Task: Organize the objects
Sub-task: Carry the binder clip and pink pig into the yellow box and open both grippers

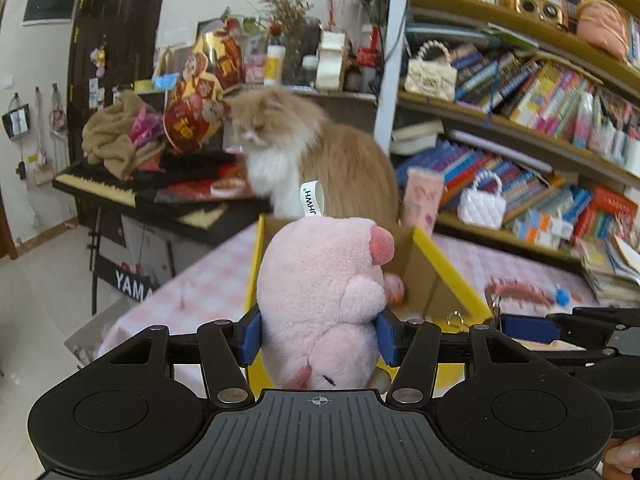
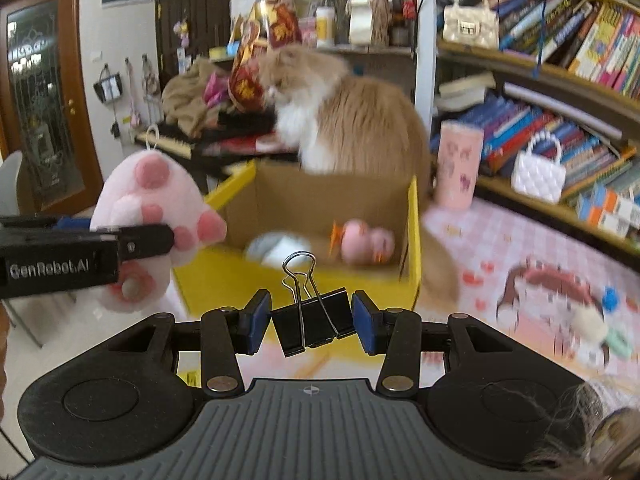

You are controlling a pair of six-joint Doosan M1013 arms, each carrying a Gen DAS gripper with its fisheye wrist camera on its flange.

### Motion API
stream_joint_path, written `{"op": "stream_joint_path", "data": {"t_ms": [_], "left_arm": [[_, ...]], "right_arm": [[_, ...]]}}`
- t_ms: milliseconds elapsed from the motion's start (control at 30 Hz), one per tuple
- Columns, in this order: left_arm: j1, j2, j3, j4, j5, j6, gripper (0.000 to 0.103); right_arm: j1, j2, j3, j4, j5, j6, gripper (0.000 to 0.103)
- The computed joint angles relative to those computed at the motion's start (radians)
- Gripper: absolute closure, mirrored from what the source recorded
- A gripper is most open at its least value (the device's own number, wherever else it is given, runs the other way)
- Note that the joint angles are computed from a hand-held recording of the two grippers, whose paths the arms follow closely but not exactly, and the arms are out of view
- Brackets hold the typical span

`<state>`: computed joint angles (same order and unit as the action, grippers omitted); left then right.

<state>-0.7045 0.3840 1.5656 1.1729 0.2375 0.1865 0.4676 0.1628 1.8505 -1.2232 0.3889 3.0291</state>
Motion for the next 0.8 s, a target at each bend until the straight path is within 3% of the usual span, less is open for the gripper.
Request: {"op": "stream_joint_path", "data": {"t_ms": [133, 267, 533, 800], "left_arm": [[0.002, 0.047, -0.075, -0.049, 0.021, 0.043, 0.048], [0.002, 0.101, -0.151, -0.181, 0.062, 0.169, 0.048], [-0.002, 0.189, -0.257, -0.375, 0.162, 0.345, 0.048], [0.001, 0.238, -0.322, -0.503, 0.220, 0.440, 0.047]], "right_arm": [[-0.029, 0.029, -0.044, -0.103, -0.005, 0.042, 0.061], [-0.069, 0.073, -0.086, -0.061, -0.037, -0.075, 0.061], [-0.124, 0.160, -0.167, 0.424, -0.046, -0.630, 0.061], [-0.153, 0.173, -0.180, 0.713, -0.112, -0.963, 0.061]]}}
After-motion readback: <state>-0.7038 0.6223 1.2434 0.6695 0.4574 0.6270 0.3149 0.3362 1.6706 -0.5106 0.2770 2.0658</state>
